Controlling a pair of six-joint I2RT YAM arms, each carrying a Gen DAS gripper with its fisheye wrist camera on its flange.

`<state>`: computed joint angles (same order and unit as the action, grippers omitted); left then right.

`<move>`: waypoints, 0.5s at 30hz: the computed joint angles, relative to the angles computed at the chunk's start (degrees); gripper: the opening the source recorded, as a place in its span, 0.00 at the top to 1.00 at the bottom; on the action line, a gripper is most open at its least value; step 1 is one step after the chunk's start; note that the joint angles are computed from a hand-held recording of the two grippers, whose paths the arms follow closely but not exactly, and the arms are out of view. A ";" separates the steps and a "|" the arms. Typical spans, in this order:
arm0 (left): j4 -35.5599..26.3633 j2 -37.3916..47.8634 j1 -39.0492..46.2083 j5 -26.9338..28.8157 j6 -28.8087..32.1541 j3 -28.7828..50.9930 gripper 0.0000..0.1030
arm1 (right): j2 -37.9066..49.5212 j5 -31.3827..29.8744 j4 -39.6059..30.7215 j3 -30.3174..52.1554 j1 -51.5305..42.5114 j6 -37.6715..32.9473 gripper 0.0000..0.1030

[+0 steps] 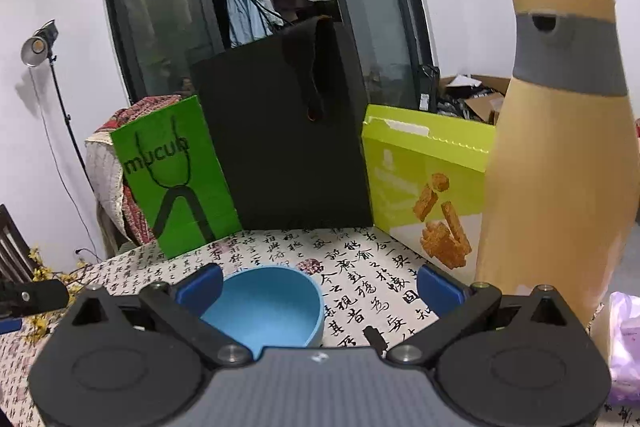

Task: Organize plates and bowls
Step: 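Bring both open grippers down to the rim of the blue bowl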

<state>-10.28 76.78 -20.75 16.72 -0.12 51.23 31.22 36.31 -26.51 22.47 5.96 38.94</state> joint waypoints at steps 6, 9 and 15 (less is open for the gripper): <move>0.37 5.89 -3.25 -2.71 -2.69 3.65 0.00 | 5.08 -8.81 9.41 -1.82 -10.12 -3.98 0.00; 1.29 8.32 -4.87 -4.45 -3.82 4.87 0.00 | 9.20 -11.72 14.16 -2.16 -13.51 -4.97 0.00; 4.65 13.29 -7.27 -8.24 -5.69 7.05 0.00 | 17.46 -11.72 23.94 -3.67 -16.04 -5.26 0.00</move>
